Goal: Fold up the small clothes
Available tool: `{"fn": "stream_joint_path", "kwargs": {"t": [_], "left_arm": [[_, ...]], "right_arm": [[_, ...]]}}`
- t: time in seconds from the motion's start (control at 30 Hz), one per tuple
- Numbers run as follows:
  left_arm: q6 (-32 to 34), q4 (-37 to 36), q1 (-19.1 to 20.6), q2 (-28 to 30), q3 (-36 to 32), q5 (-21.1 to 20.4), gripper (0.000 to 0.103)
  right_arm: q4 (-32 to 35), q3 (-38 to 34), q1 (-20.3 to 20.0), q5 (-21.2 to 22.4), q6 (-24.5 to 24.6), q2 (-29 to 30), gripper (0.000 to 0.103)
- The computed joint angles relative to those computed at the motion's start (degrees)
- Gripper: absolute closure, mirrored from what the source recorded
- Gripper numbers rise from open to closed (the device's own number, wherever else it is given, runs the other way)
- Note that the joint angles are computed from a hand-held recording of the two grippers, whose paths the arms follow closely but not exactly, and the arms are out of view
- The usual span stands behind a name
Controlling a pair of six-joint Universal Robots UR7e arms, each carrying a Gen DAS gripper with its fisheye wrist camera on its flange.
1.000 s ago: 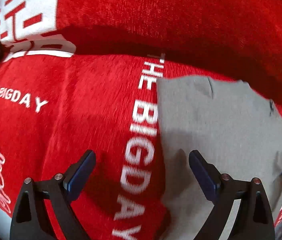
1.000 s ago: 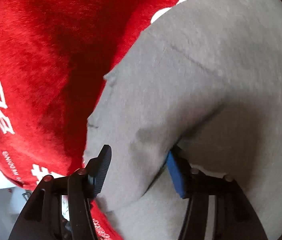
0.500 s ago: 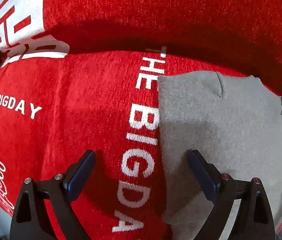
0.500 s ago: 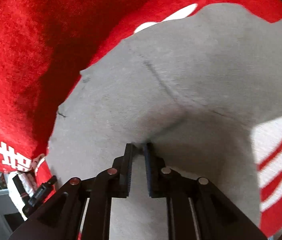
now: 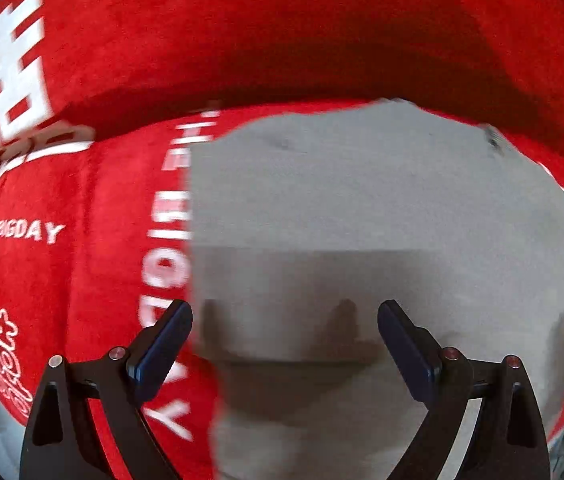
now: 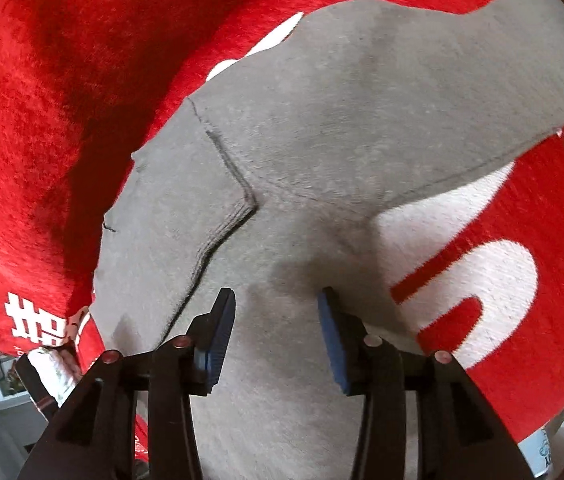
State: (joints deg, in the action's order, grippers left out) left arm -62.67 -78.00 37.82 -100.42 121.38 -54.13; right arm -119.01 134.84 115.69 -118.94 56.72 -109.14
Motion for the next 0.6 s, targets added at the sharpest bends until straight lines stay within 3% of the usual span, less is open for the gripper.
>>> {"fn": "stream_joint_path", "kwargs": {"t": [0.23, 0.33, 0.6], "left_arm": [[4.59, -9.68, -2.37, 7.1, 0.57, -6.82, 0.008], [5.53, -11.87, -3.69, 9.97, 0.36, -7.59, 0.008], [5.95, -14.31, -5.19, 15.76, -1.04, -9.76, 0.008]], "right_arm": [[-2.41, 1.19, -1.18, 1.25, -0.23, -0.9, 0.053], [-1.78, 1.3, -1.94, 0.61, 0.01, -2.09, 0.051], [0.63, 3.36, -9.2, -1.17, -1.48, -15.37, 0.049]]}}
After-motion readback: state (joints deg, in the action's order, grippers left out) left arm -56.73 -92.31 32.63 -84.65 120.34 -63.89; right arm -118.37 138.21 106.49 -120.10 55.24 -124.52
